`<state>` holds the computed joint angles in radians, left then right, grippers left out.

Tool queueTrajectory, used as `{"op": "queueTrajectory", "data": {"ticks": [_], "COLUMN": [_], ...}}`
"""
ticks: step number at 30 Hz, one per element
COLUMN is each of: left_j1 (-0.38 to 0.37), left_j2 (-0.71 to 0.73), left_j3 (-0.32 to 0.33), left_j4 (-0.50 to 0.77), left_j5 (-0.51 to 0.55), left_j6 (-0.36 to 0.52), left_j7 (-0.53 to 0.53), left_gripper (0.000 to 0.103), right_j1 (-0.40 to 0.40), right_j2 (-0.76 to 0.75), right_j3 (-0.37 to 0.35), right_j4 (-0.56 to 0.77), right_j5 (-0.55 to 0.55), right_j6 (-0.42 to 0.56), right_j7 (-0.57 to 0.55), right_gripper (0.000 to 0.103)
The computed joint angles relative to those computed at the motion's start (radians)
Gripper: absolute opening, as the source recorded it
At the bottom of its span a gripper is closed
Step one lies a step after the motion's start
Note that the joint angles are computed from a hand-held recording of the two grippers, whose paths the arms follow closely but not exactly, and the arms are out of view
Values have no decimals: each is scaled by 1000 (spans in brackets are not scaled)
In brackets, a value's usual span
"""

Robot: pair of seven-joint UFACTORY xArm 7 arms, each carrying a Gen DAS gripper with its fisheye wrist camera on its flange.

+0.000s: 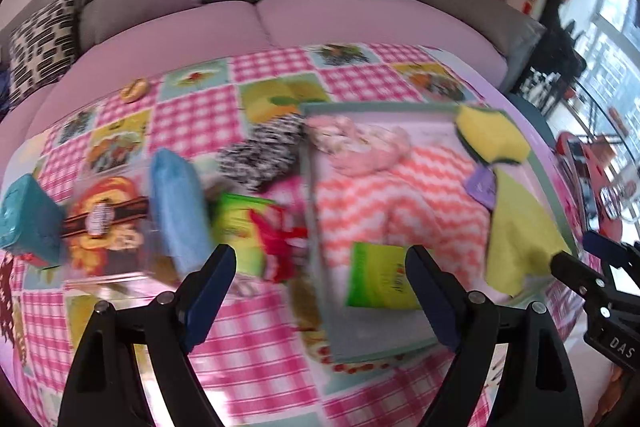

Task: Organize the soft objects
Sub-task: 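Open the right tool to drop the cloth while the left tool drops the packet into the tray, then move the left tool to the blue face mask while the right tool approaches the leopard scrunchie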

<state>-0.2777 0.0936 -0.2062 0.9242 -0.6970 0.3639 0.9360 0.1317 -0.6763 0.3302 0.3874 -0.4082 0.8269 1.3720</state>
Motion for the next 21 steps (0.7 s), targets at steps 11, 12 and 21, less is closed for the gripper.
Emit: {"op": "queueTrajectory", "data": {"ticks": [11, 12, 21], "left_j1": [59, 65, 93], "left_j2": [31, 40, 146], "left_j3": [46, 52, 97], "left_j4": [107, 121, 264], "left_j5": [112, 131, 375], "left_j6": [5, 6, -25], "left_j7": [-141, -166, -484], "left_gripper": [96, 96, 96], "right_j1": [-44, -53, -82], "right_j2": [133, 159, 420], "right_j3": [8, 8, -51], "right_j4": [126, 151, 405], "right_j5": [-88, -107, -309], "right_j6": [-55, -62, -160], "right_j7": [4, 4, 10], "right_gripper": [92, 95, 99]}}
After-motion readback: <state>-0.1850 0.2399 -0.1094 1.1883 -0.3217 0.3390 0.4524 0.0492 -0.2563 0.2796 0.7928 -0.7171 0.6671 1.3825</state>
